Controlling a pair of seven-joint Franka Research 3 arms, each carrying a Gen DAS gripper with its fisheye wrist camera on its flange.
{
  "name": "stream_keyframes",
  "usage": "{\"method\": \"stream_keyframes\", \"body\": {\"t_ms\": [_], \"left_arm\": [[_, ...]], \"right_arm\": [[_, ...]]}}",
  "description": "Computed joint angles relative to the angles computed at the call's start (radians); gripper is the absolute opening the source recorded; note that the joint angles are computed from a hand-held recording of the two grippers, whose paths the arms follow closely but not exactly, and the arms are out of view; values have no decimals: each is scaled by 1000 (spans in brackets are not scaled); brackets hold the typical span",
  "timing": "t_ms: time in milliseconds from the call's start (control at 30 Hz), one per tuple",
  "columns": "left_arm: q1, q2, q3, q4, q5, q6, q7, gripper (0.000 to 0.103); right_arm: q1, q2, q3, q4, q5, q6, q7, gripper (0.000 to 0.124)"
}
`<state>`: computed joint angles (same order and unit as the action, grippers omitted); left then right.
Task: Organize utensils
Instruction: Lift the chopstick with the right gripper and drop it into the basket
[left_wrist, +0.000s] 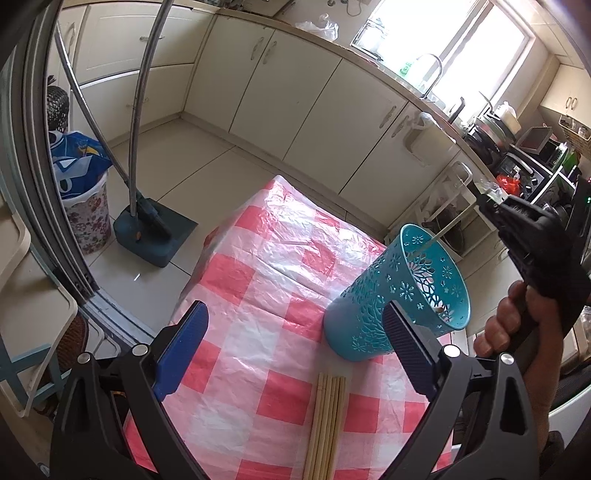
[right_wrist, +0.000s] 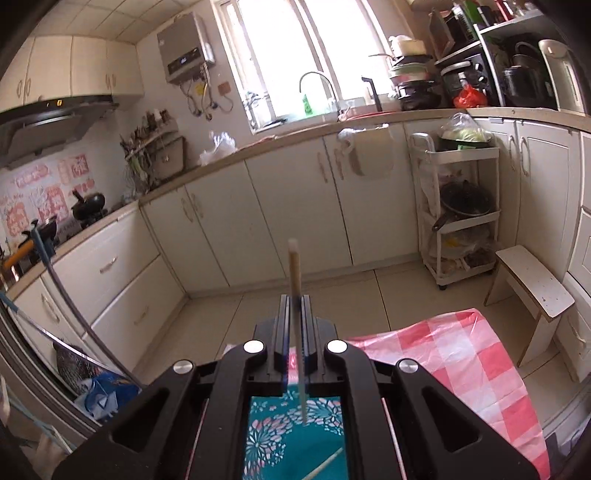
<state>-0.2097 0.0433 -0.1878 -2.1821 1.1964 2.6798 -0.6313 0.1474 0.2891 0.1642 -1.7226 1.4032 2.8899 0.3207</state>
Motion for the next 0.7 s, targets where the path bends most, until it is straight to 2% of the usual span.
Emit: {"method": "stream_keyframes", "body": {"t_ms": [167,300,467,567,700], "left_arm": [[-2,4,-1,3,-2,-5,5,91],[-8,11,-2,10,-20,-22,29,91],[-23,9,-9,21,-24,-76,62,91],[-35,8,-17,30,-21,-124,82,92],[-50,6,-26,41,-14,-177,104,92]], "right_arm": [[5,-28,-11,-51,-73,-36,41,9],[-16,-101,-17,-121,21,-71,-53,17],[-10,-239,-77,-251,192,-124,-226,22],[3,-318,-117,-341,235,-146,-273,22],[21,-390,-149,-451,218,-140,-283,23]]}}
